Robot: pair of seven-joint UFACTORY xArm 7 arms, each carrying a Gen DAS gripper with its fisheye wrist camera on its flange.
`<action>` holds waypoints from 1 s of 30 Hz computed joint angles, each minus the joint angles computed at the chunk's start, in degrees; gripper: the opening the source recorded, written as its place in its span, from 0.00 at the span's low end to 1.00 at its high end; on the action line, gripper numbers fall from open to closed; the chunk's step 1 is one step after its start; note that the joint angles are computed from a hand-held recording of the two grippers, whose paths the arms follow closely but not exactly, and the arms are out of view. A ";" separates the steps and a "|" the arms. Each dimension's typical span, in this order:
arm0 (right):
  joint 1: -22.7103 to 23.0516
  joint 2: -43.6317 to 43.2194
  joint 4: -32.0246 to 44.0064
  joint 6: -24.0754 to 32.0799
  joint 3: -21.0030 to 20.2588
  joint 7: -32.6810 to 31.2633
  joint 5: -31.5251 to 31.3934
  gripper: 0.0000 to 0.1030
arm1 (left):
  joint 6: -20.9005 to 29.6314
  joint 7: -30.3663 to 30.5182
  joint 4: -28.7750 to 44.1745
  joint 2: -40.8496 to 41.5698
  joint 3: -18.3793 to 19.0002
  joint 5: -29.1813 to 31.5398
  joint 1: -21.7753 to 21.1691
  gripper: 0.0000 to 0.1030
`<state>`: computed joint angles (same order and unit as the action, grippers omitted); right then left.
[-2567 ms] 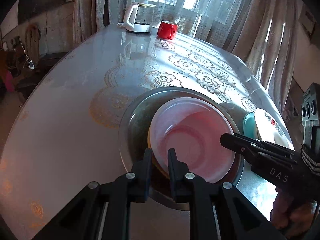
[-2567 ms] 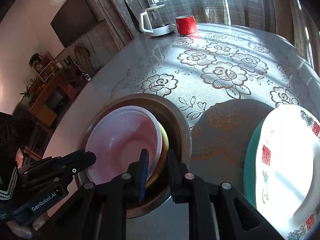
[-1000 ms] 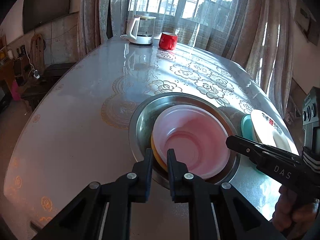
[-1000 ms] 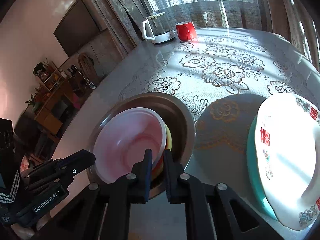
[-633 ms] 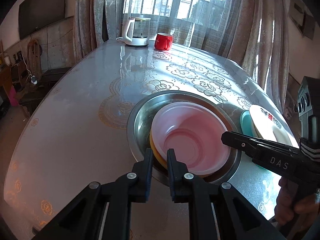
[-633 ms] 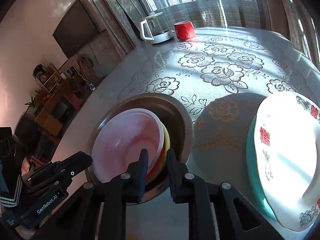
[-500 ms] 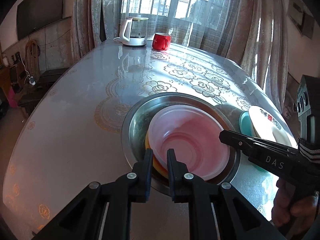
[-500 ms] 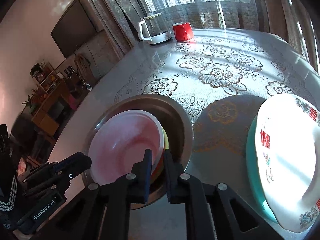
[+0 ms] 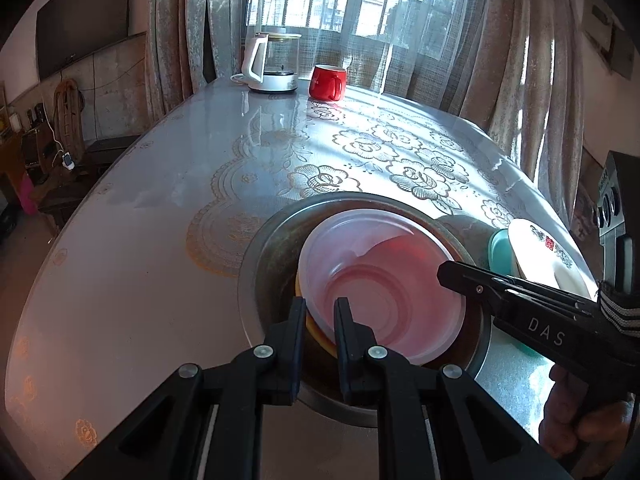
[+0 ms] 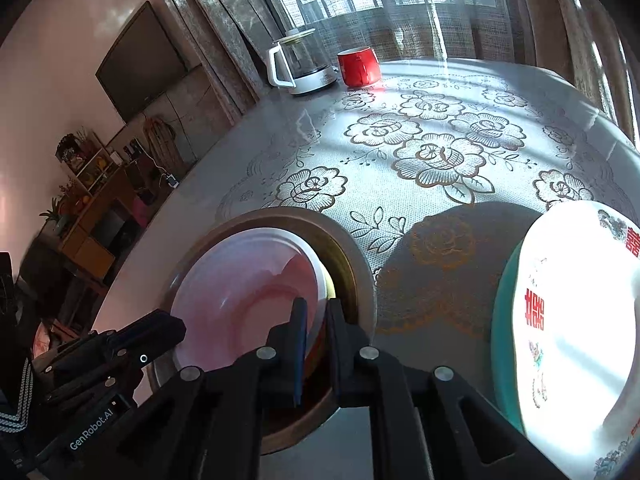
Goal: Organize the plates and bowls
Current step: 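Press the red bowl rim down into the yellow bowl with the left gripper, then open the left gripper and release the red bowl rim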
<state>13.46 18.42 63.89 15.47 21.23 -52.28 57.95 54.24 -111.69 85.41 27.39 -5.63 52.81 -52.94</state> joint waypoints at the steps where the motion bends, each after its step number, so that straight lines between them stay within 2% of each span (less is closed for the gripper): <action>1: 0.11 0.00 -0.10 -0.04 -0.03 0.00 -0.26 0.11 | 0.15 -0.51 -0.09 -0.11 0.01 -0.07 -0.13 0.14; 6: -0.83 -0.13 0.04 1.39 0.41 -1.09 1.33 0.14 | 1.32 -1.81 -0.51 -0.62 -0.10 -0.03 -0.36 0.14; 8: -1.42 -0.62 -0.21 1.80 0.86 -3.32 3.99 0.27 | 2.84 -2.06 -0.20 -0.60 -0.15 0.33 -0.81 0.14; 10: -1.75 -1.23 -0.52 2.55 0.85 -6.30 7.35 0.31 | 4.01 -2.83 -0.28 -0.80 -0.16 1.33 -1.36 0.14; 17: 0.54 -4.36 -2.86 2.89 -2.19 -13.11 15.17 0.35 | 7.01 -4.10 -0.82 -1.26 -1.27 1.35 -1.70 0.16; 20: 1.72 -5.04 -3.55 1.76 -3.56 -14.23 16.50 0.39 | 7.49 -5.09 -1.60 -1.80 -1.64 0.75 -1.61 0.25; 24: 2.07 -5.76 -4.36 0.30 -4.85 -15.50 19.80 0.46 | 7.17 -8.09 -3.94 -3.59 -2.00 1.73 -1.56 0.41; 27: 1.63 -6.11 -4.70 2.75 -6.17 -13.80 19.14 0.49 | 8.58 -8.96 -4.52 -4.24 -2.64 2.42 -1.54 0.45; 29: 1.30 -6.47 -5.00 3.55 -6.59 -14.83 20.54 0.49 | 9.35 -9.21 -4.78 -4.51 -3.04 2.58 -1.49 0.52; 30: 1.27 -6.67 -5.19 3.84 -6.84 -15.04 20.88 0.49 | 9.67 -9.45 -4.91 -4.60 -3.22 2.61 -1.47 0.60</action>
<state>14.73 11.74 58.70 19.31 14.39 -67.32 78.83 63.91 -121.14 80.49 22.80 -8.84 55.43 -54.41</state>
